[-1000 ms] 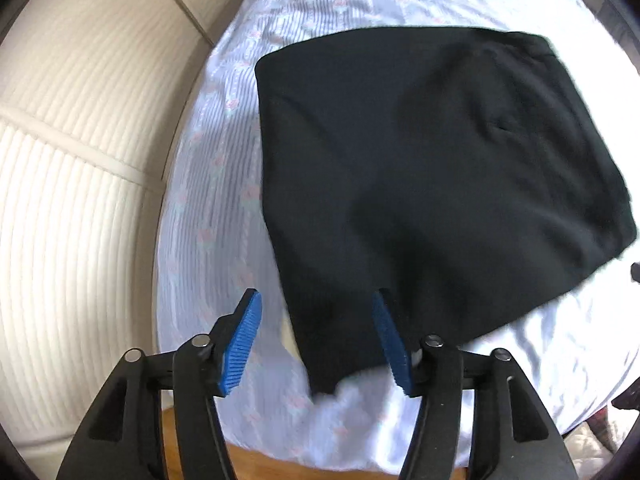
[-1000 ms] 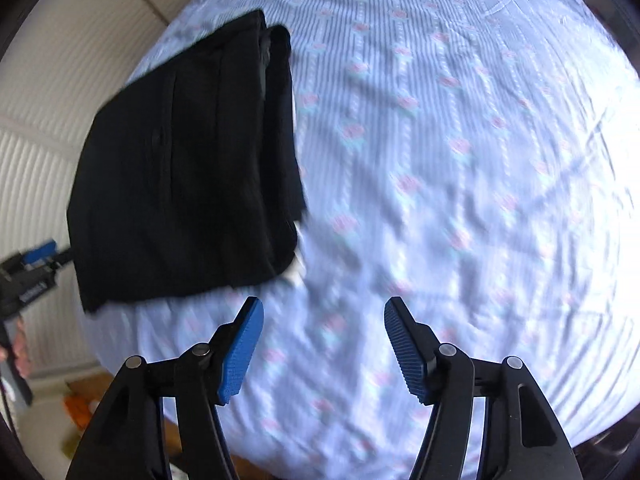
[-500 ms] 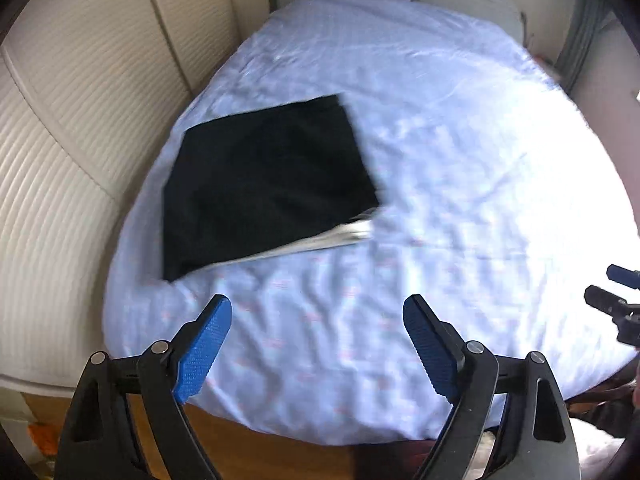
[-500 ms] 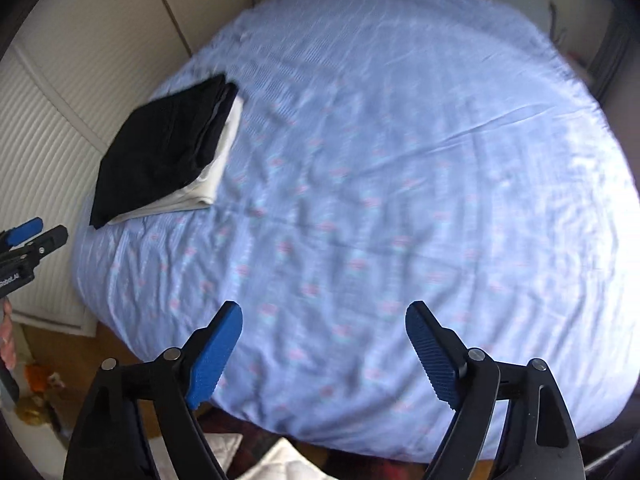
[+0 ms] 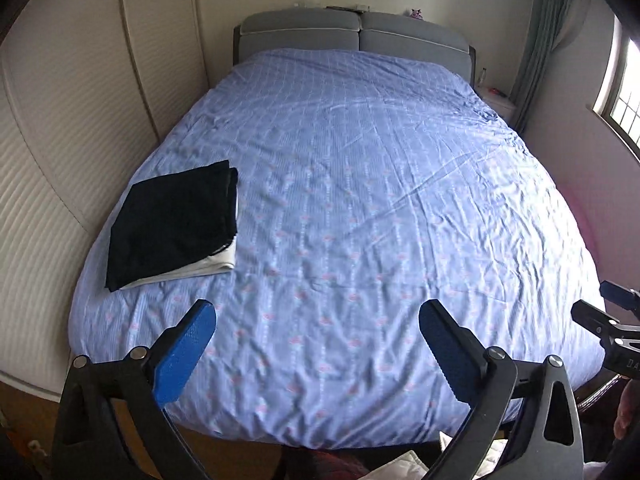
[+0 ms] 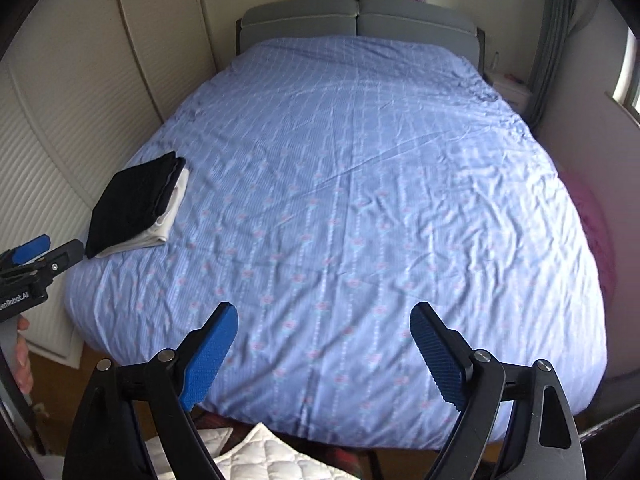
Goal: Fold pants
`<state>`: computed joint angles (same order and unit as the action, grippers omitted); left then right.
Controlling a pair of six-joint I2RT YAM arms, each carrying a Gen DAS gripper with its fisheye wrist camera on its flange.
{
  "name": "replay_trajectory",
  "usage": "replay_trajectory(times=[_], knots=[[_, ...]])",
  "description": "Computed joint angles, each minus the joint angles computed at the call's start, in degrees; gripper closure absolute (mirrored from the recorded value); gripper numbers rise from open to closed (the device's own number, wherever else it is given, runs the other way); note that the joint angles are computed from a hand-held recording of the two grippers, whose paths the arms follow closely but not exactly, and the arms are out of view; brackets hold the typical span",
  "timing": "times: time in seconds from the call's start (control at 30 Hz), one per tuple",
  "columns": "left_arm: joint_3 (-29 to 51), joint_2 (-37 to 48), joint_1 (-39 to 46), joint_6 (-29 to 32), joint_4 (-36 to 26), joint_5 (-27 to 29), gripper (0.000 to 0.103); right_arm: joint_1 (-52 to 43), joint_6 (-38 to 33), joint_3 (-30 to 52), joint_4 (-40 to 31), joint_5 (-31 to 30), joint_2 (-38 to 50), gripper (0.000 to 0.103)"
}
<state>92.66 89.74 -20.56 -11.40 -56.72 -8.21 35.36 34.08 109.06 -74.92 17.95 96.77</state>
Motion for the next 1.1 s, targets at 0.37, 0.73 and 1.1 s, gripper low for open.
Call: replay_trajectory(times=[0.37, 0.73, 1.1], knots=[[4.7, 0.0, -13.4, -5.2, -2.6, -10.4, 0.0, -1.7, -1.6, -6.6, 2.5, 2.9, -11.7, 0.014], [11.5, 2.0, -15.8, -3.5, -4.6, -9.0, 0.0, -2.2, 0.7, -6.0, 2.2, 3.1, -13.4, 0.014], [13.7, 2.3, -16.9, -4.2, -4.2, -8.2, 0.0, -1.7, 1.0, -4.7, 0.9, 4.8, -14.2, 0.014]])
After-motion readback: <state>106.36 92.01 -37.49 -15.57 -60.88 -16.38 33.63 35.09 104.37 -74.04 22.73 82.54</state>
